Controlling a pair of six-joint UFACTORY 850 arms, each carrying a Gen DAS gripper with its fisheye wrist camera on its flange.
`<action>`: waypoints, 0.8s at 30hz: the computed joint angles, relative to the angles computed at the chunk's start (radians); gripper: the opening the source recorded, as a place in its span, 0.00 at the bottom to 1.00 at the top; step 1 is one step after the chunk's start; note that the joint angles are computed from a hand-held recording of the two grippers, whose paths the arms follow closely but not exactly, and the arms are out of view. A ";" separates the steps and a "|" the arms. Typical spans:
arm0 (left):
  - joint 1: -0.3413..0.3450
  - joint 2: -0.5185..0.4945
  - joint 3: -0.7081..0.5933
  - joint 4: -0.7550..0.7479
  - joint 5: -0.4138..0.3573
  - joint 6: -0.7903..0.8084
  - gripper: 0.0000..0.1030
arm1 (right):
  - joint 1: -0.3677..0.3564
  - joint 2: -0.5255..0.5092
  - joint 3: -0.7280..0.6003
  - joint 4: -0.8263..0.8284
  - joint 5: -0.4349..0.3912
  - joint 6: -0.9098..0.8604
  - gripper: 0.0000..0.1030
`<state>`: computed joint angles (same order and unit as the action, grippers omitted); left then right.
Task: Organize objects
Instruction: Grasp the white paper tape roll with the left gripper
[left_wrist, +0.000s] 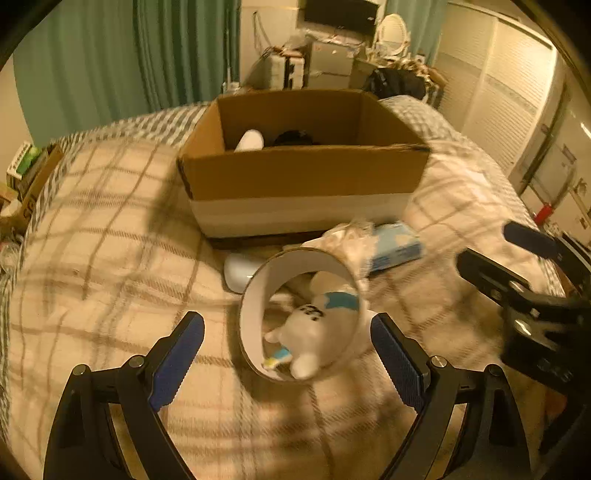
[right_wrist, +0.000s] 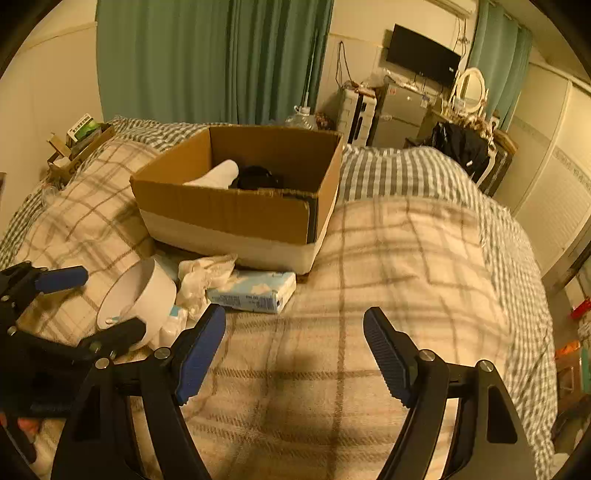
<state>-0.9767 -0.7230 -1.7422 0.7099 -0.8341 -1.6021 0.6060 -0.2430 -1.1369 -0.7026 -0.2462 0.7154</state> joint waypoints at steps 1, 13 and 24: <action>0.008 0.004 0.015 0.000 0.030 -0.012 0.91 | -0.007 -0.005 0.000 0.058 0.009 -0.047 0.74; 0.001 0.054 0.089 0.081 0.121 -0.112 0.79 | 0.002 -0.008 0.000 0.022 -0.011 0.004 0.74; -0.044 0.162 0.151 0.231 -0.064 -0.206 0.79 | 0.058 0.024 -0.014 -0.009 -0.025 0.015 0.74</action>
<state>-1.0206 -0.5611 -1.5910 0.9406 -0.8983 -1.8084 0.6635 -0.2188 -1.1508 -0.7118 -0.2709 0.7306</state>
